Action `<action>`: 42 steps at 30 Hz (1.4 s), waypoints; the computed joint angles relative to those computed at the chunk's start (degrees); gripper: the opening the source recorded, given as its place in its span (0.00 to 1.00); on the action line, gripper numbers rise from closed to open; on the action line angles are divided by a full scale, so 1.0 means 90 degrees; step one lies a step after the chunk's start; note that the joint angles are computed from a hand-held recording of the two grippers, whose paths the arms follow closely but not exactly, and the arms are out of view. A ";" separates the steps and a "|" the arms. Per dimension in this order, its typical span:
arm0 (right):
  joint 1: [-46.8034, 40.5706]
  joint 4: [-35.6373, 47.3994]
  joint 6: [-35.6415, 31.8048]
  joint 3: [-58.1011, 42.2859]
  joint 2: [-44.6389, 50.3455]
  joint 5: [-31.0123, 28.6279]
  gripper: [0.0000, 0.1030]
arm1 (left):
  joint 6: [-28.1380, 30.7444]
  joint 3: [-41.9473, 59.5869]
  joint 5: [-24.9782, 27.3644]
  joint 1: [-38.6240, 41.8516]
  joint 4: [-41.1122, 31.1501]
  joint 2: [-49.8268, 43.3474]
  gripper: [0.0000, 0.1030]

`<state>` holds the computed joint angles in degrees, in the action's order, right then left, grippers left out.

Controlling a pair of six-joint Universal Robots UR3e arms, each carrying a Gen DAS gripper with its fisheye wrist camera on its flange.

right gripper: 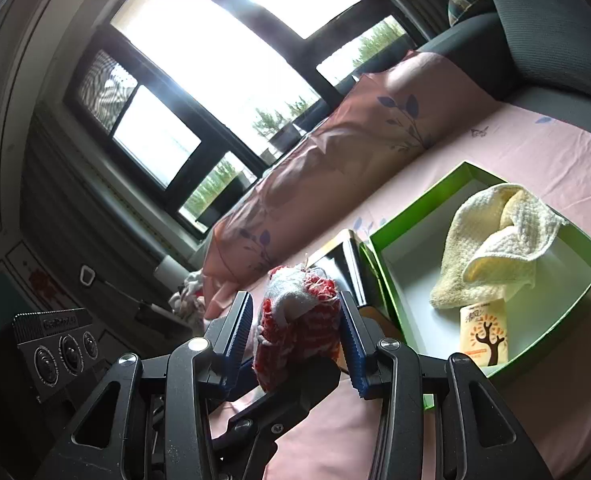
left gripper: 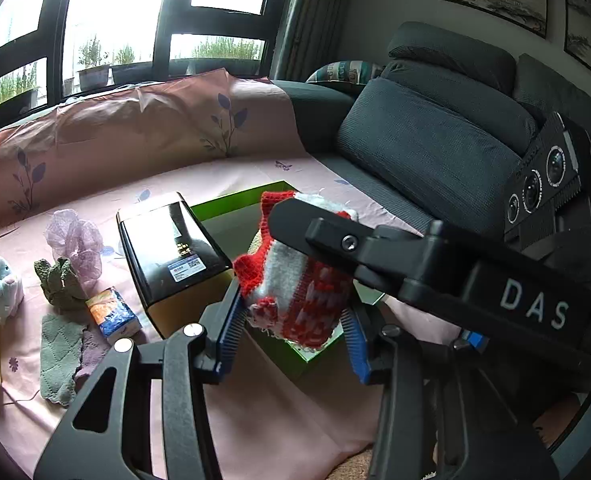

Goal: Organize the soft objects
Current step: 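Carry the bootie into the green-rimmed box and open the right gripper, then withdraw the right gripper from the box toward the grey-green and purple cloths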

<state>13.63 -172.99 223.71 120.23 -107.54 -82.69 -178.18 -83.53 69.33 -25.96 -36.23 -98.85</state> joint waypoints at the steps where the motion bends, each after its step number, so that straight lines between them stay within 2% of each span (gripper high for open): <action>1: -0.0111 0.0052 0.0022 0.0059 -0.0053 0.0034 0.44 | -0.0014 0.0181 0.0023 -0.0073 -0.0069 -0.0158 0.42; 6: -0.0996 0.0090 0.0187 0.0790 -0.0706 0.0680 0.44 | -0.0003 0.1001 0.0138 -0.0399 -0.0340 -0.0889 0.42; 10: -0.1769 0.0051 0.0343 0.1429 -0.1334 0.1204 0.44 | -0.0023 0.1637 -0.0059 -0.0512 -0.0668 -0.1399 0.42; 20: -0.3121 0.0965 0.0312 0.2107 -0.2264 0.2187 0.44 | -0.0052 0.3073 0.0056 -0.0844 -0.1362 -0.2574 0.42; 28: -0.3078 0.1526 0.0308 0.1988 -0.2216 0.1857 0.44 | -0.0262 0.3579 0.0008 -0.0890 -0.1635 -0.3060 0.44; 30: -0.3098 0.1710 0.0306 0.1959 -0.2236 0.1835 0.45 | -0.0339 0.3628 0.0215 -0.0932 -0.1644 -0.3109 0.49; 31: -0.3064 0.1896 0.0304 0.1900 -0.2263 0.1733 0.47 | -0.0357 0.3526 0.0370 -0.0970 -0.1506 -0.3070 0.50; 33: -0.2849 0.1896 0.0461 0.1829 -0.2291 0.1302 0.67 | -0.0353 0.3208 0.0596 -0.1018 -0.1165 -0.2927 0.61; 35: -0.2713 0.1536 0.0583 0.1903 -0.2341 0.1050 0.76 | -0.0306 0.2986 0.0641 -0.1002 -0.1053 -0.2783 0.69; 38: -0.2675 0.1321 0.0558 0.1936 -0.2467 0.1066 0.85 | -0.0304 0.2503 0.0540 -0.0881 -0.0849 -0.2453 0.71; 42: -0.1998 0.0947 0.0523 0.1633 -0.2080 0.0398 0.93 | -0.0480 0.1589 0.0715 -0.0715 -0.0342 -0.1859 0.78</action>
